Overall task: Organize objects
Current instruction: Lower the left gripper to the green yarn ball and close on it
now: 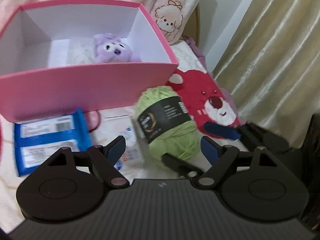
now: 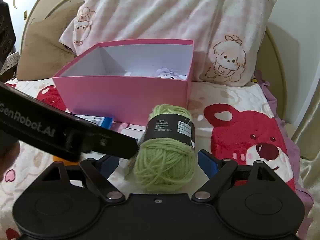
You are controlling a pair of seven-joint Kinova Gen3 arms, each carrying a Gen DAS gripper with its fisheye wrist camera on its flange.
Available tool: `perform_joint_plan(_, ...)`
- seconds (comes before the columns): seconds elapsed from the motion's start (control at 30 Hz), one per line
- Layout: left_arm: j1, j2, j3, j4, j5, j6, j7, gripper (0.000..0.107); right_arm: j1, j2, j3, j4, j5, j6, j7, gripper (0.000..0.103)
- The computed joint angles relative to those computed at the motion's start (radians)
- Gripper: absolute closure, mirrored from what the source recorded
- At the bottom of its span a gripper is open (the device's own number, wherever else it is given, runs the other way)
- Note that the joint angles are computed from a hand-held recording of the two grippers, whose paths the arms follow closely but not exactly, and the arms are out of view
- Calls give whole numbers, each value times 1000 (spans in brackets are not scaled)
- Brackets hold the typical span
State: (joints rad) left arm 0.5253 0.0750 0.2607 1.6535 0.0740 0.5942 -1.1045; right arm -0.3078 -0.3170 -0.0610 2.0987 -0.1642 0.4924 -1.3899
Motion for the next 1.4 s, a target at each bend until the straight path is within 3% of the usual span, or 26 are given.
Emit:
perform_joint_plan(0.1,-12,24,4,7,66,-44,-37,26,14,16,-8,3,13,-4,-13,14)
perform_joint_plan(0.23,38,63,-22,-25,-19,-28,47,27,26,43,-2,-4,-9,2,-7,14)
perform_joint_plan(0.3,74,81,-60,-43,-33,-4,44,33,-1,68,52,-29,-72,51,61,15)
perform_joint_plan(0.37,36,89,-32,-34,18,-16,-4,44,-50,87,126,-54,-142,116,125,20)
perform_joint_plan(0.43,-47,92,41,-17,100,-34,-54,58,-41,92,126,-52,-152,115,135,32)
perform_joint_plan(0.57,-50,77,22,27,222,-84,-138,60,10,74,96,-45,-193,122,170,43)
perform_joint_plan(0.63,-95,69,54,38,303,-74,-179,61,19,57,86,-43,-191,134,174,45)
perform_joint_plan(0.7,-92,55,40,40,345,-42,-196,61,14,51,119,-56,-241,184,214,46)
perform_joint_plan(0.77,-75,39,24,34,329,2,-180,61,-8,41,192,-69,-322,261,284,46)
perform_joint_plan(0.87,-74,33,18,38,334,29,-161,59,24,45,210,-76,-377,327,325,43)
perform_joint_plan(1.0,-24,43,-1,53,232,-11,-76,54,76,57,109,-76,-311,283,273,31)
perform_joint_plan(1.1,-42,38,25,103,248,-96,-77,56,86,80,57,-69,-251,234,234,21)
perform_joint_plan(1.17,2,24,-5,141,208,-175,-28,58,69,119,78,-85,-271,253,259,23)
perform_joint_plan(1.23,13,25,3,151,162,-203,-1,60,67,132,94,-87,-308,260,296,33)
perform_joint_plan(1.4,-7,2,24,133,196,-149,-45,63,84,76,55,-70,-270,260,258,42)
